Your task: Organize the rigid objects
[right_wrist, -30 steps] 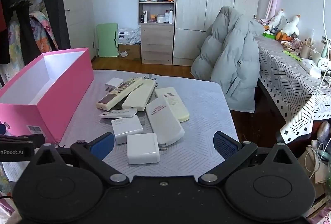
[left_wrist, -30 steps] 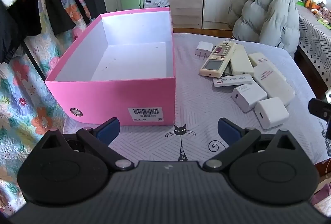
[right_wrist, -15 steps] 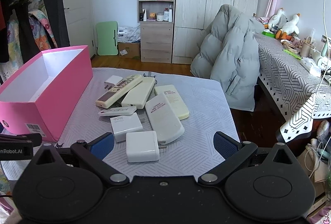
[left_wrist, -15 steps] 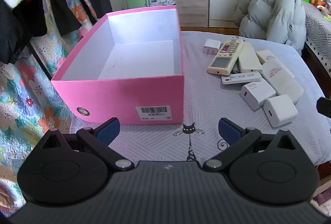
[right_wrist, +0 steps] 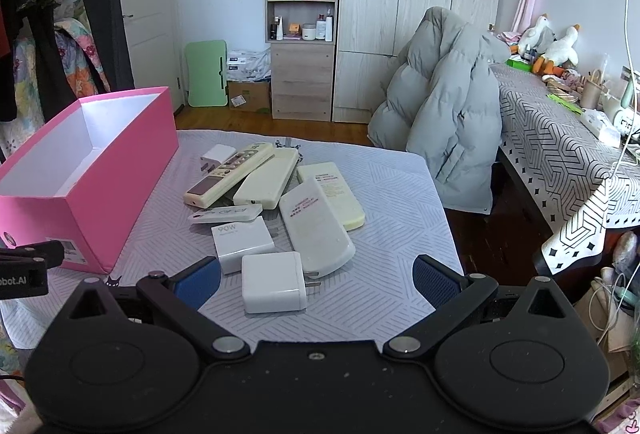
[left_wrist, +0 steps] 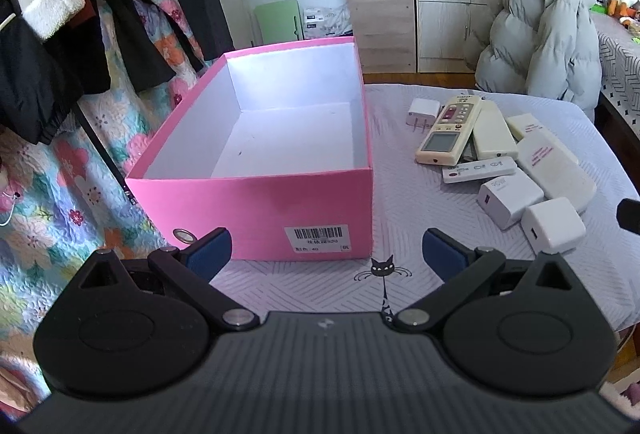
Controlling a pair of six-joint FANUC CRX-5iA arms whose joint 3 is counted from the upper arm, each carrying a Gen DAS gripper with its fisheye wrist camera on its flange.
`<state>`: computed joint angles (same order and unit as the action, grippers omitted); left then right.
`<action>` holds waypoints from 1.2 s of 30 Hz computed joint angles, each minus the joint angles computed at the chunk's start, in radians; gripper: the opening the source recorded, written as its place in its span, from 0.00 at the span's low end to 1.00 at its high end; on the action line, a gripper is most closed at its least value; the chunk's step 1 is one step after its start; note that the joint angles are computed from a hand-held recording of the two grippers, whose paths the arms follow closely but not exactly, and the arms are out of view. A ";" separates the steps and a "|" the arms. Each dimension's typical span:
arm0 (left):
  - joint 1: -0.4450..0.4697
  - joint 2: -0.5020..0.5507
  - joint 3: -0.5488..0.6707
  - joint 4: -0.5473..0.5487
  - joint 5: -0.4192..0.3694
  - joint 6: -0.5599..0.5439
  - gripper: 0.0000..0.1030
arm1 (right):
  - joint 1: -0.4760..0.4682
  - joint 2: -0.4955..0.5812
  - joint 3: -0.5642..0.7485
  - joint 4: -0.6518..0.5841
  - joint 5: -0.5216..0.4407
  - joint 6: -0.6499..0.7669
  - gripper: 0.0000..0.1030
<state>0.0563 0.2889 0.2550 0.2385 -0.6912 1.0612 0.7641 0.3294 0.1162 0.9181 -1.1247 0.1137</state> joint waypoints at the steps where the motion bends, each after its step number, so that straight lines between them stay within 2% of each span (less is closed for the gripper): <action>1: -0.001 0.000 0.001 -0.005 0.002 0.002 1.00 | 0.000 0.000 0.001 -0.001 0.000 0.001 1.00; 20: 0.005 -0.020 -0.046 0.026 0.058 -0.032 1.00 | -0.004 -0.004 -0.001 -0.010 -0.003 -0.002 1.00; 36: 0.008 -0.021 -0.045 0.024 0.058 -0.029 1.00 | -0.005 -0.008 -0.002 -0.015 0.017 -0.003 1.00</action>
<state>0.0645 0.2679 0.2103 0.2621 -0.6337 1.0318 0.7592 0.3210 0.1141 0.9034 -1.1080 0.1108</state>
